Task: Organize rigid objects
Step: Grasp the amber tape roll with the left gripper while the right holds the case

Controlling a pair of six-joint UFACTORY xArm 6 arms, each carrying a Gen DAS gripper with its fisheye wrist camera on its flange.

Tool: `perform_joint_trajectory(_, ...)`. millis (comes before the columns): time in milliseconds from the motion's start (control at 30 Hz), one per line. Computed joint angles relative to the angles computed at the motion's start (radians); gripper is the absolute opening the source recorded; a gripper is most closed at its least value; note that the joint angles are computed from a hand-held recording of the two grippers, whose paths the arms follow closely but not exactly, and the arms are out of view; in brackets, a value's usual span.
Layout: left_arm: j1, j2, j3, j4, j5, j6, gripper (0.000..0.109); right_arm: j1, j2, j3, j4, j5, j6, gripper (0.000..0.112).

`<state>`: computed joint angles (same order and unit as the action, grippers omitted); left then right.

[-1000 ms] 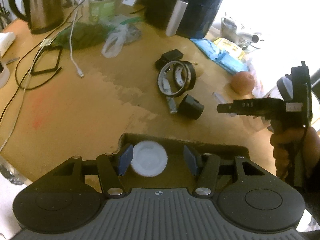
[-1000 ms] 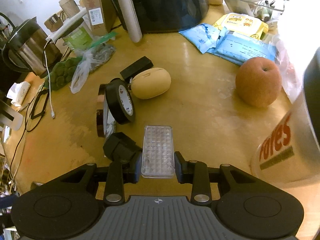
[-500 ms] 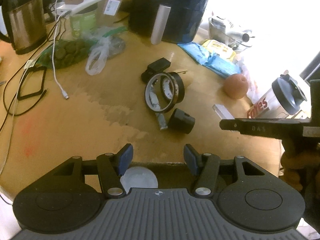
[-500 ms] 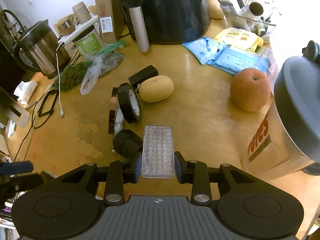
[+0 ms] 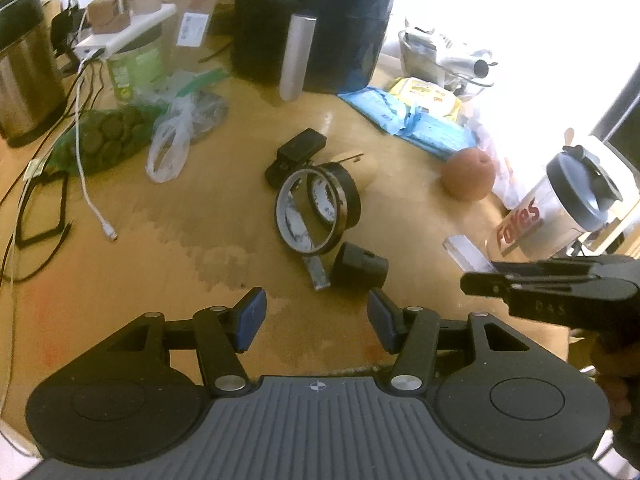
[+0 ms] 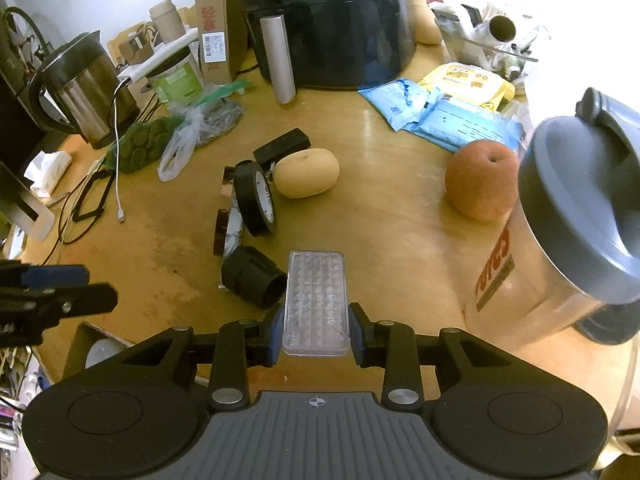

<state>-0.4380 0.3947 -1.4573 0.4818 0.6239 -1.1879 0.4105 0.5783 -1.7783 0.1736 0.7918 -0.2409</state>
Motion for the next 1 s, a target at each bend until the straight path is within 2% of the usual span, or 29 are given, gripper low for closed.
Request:
perform_joint_trajectory(467,0.059,0.136,-0.120,-0.032,-0.098,0.137,0.054,-0.003,-0.046,0.055,-0.052,0.001,0.036,0.036)
perform_joint_trajectory(833,0.092,0.297,-0.293,-0.184,-0.116,0.400,0.053,0.007,-0.049,0.027,-0.107,0.038,0.066,0.036)
perform_joint_trajectory(900,0.095,0.319,-0.319,-0.208,-0.109,0.435,0.046,0.009,-0.049,0.024,-0.112,0.038,0.078,0.036)
perform_joint_trajectory(967,0.098,0.336,-0.343,-0.240,-0.094,0.474,0.028,0.008,-0.050,0.024,-0.114,0.037,0.085,0.036)
perform_joint_trajectory(1000,0.099,0.342,-0.352,-0.254,-0.085,0.492,0.023,0.008,-0.052,0.026,-0.114,0.035,0.090,0.036)
